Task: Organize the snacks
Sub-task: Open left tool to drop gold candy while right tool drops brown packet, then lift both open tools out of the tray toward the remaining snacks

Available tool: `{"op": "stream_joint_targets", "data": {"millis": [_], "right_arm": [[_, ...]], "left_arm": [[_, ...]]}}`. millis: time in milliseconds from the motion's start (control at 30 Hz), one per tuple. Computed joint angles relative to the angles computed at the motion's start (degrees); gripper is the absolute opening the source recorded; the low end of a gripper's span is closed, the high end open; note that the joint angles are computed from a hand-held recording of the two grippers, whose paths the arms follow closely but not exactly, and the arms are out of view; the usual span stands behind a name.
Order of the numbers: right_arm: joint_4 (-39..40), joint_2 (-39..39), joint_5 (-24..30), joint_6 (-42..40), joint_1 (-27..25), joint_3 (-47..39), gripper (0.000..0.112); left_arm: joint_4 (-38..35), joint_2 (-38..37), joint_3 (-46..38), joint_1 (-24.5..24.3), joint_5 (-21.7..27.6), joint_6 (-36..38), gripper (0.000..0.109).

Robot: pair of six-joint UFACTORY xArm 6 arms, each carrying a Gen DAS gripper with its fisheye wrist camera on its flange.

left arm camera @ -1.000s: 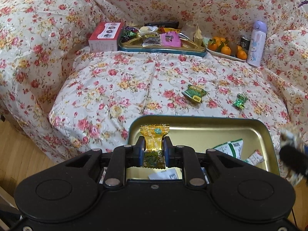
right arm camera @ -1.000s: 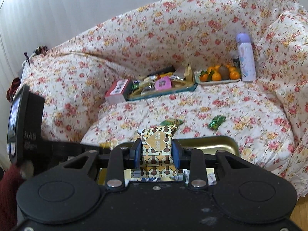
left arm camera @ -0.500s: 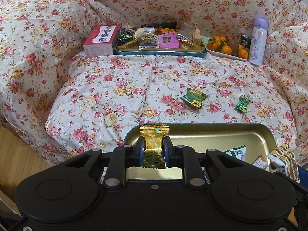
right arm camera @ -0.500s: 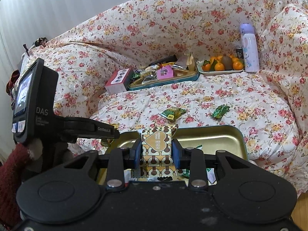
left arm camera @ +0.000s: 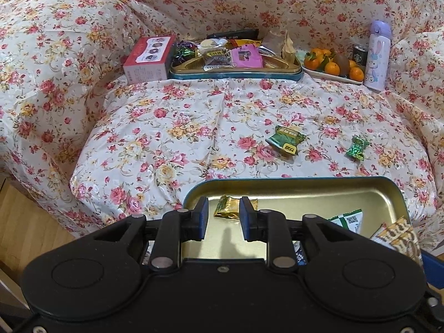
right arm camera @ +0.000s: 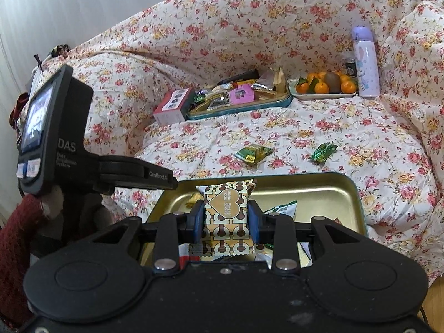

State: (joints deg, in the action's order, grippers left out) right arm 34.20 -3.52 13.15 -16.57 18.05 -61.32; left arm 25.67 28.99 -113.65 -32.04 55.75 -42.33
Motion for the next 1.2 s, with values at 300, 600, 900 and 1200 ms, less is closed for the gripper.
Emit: {"op": "stream_joint_targets", "data": {"millis": [300, 600, 900, 1200], "right_arm": [[4.9, 1.0, 1.5, -6.7, 0.9, -1.2, 0.037], [4.5, 0.7, 2.2, -6.7, 0.6, -1.0, 0.037], [-3.5, 0.7, 4.7, 0.7, -0.2, -0.9, 0.038], [-13.5, 0.1, 7.3, 10.0, -1.9, -0.6, 0.041]], "left_arm": [[0.6, -1.5, 2.3, 0.1, 0.1, -2.1, 0.034], [0.6, -2.3, 3.4, 0.1, 0.1, -3.0, 0.034], [0.3, -3.2, 5.0, -0.6, 0.4, -2.8, 0.034], [-1.3, -4.1, 6.8, -1.5, 0.6, -2.3, 0.034]]}}
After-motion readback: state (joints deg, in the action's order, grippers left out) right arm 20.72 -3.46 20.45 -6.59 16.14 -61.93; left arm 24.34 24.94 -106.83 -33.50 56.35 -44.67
